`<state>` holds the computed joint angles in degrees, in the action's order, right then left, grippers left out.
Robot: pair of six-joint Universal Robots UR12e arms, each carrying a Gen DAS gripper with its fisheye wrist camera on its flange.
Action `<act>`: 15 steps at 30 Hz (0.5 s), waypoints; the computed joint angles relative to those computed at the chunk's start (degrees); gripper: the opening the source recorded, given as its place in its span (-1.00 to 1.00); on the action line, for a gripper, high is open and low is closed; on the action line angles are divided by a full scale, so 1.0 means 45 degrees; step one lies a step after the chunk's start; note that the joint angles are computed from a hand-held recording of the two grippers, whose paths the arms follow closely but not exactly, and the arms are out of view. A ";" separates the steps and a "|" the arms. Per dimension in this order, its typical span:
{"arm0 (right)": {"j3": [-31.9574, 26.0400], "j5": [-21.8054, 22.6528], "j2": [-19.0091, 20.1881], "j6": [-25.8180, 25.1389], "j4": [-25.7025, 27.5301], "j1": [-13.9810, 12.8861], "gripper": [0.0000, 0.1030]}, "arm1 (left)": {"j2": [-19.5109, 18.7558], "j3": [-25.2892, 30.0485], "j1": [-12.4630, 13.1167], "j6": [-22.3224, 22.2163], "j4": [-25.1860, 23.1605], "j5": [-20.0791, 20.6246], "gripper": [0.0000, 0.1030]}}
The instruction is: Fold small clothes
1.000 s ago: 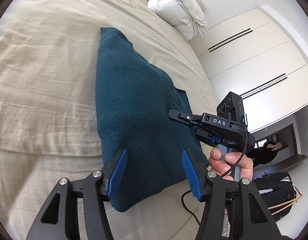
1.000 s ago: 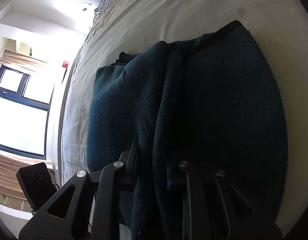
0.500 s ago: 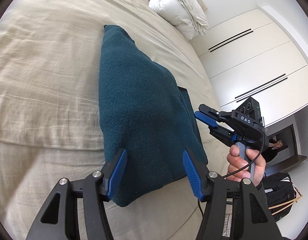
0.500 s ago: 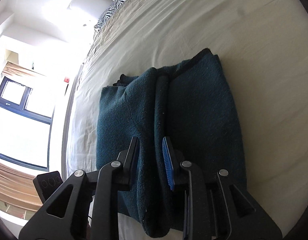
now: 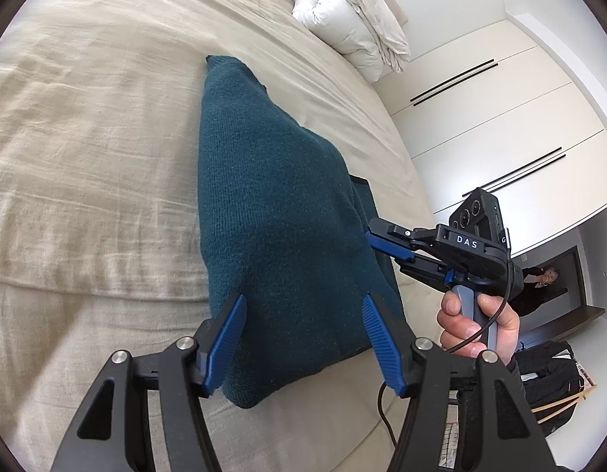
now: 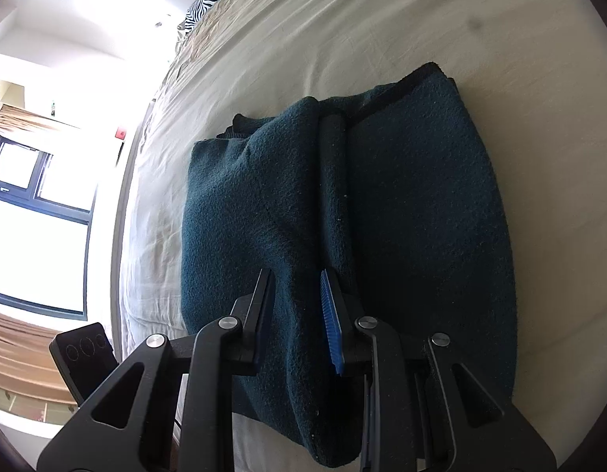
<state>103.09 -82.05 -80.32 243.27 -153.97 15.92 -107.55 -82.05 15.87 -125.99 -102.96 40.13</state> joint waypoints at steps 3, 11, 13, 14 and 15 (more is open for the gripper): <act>0.0172 0.0208 -0.0068 0.0061 -0.0206 -0.0076 -0.34 | -0.0004 -0.0006 -0.0018 0.0033 -0.0021 0.0003 0.24; -0.0213 0.0984 0.0749 -0.0127 -0.1237 -0.0095 -0.03 | 0.0021 -0.0037 0.0002 0.0048 0.0036 0.0047 0.24; -0.0404 0.1088 0.0889 -0.0268 -0.1078 -0.0087 -0.31 | 0.0045 -0.0070 -0.0017 -0.0030 0.0084 0.0051 0.24; -0.0528 0.1122 0.1017 -0.0287 -0.0967 -0.0093 -0.49 | 0.0058 -0.0083 -0.0026 -0.0038 0.0103 0.0058 0.24; -0.0492 0.1044 0.1003 -0.0247 -0.0903 -0.0106 -0.69 | 0.0074 -0.0096 -0.0034 -0.0026 0.0105 0.0065 0.24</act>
<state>100.87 -77.35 -75.81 242.15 -158.04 15.44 -107.22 -82.48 15.72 -126.11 -102.48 40.42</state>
